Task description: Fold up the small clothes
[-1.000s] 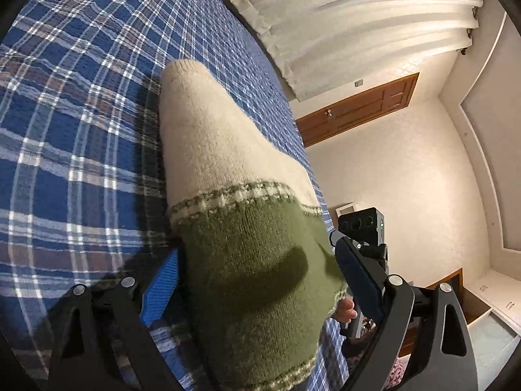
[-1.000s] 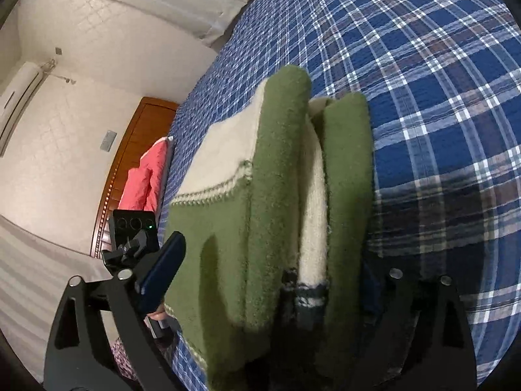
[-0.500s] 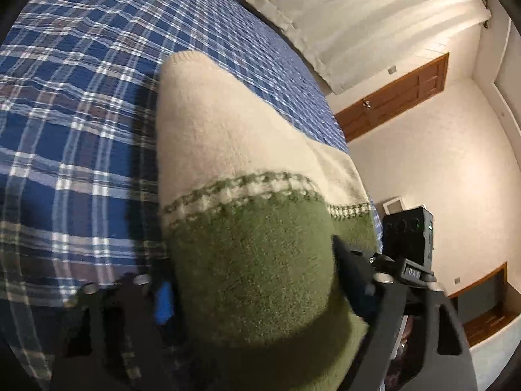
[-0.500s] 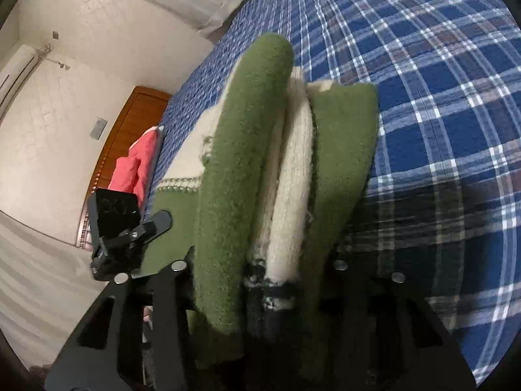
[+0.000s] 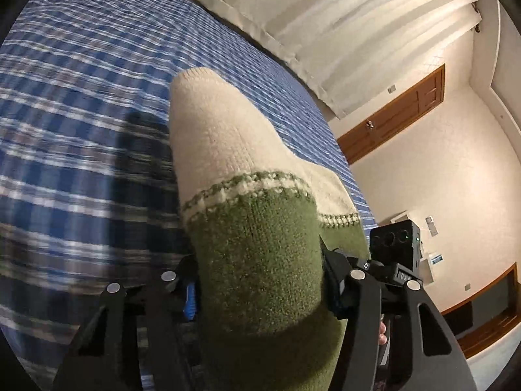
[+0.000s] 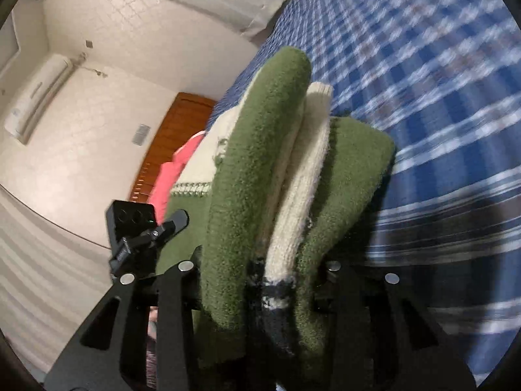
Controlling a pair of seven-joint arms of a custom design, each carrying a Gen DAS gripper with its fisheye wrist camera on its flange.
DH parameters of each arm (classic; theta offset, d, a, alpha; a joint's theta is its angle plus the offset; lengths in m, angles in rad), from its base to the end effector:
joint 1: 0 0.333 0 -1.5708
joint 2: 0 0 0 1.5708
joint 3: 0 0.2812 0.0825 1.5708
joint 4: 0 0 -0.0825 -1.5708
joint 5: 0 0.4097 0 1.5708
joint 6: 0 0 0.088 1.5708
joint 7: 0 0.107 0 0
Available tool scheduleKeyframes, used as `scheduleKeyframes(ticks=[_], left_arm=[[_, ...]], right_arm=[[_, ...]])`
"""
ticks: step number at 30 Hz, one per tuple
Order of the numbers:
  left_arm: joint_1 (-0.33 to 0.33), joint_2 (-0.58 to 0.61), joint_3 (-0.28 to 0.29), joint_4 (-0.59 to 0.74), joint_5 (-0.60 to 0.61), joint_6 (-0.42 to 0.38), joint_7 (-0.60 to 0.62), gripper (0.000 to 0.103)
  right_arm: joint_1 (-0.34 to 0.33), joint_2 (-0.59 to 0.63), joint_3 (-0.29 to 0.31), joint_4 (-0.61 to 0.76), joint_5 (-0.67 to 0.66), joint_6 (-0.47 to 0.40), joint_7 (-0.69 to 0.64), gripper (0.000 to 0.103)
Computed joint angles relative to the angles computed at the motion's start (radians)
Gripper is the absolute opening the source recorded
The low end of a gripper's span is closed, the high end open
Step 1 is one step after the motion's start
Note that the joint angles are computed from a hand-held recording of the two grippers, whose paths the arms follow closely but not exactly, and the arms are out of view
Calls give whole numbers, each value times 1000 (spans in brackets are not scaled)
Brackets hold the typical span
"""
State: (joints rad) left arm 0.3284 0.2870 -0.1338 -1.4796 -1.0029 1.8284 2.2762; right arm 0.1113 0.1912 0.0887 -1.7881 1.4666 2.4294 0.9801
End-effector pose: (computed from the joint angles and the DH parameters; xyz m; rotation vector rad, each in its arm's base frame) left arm 0.6766 0.0746 0.5200 1.5470 -2.0075 1.3538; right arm 0.6567 0.1333 0.4516 -1.2195 1.5226 0.3986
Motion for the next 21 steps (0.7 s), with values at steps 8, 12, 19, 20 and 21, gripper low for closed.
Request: scheduleKeyframes(ticks=[8, 12, 19, 20, 21], left_arm=[[46, 40, 8, -34, -2, -2, -11, 59], [57, 47, 4, -27, -19, -29, -19, 67], [105, -28, 33, -134, -84, -111, 59, 80], [108, -42, 42, -154, -87, -128, 74, 80], [107, -50, 50, -167, -92, -140, 80, 81]], right_arm=[[-26, 101, 40, 51, 107, -39, -15, 37], [-11, 84, 35, 51, 8, -12, 48, 48], [42, -28, 23, -38, -145, 89, 119, 76], [50, -46, 20, -58, -162, 101, 120, 77], [55, -60, 18, -75, -162, 106, 112, 77]])
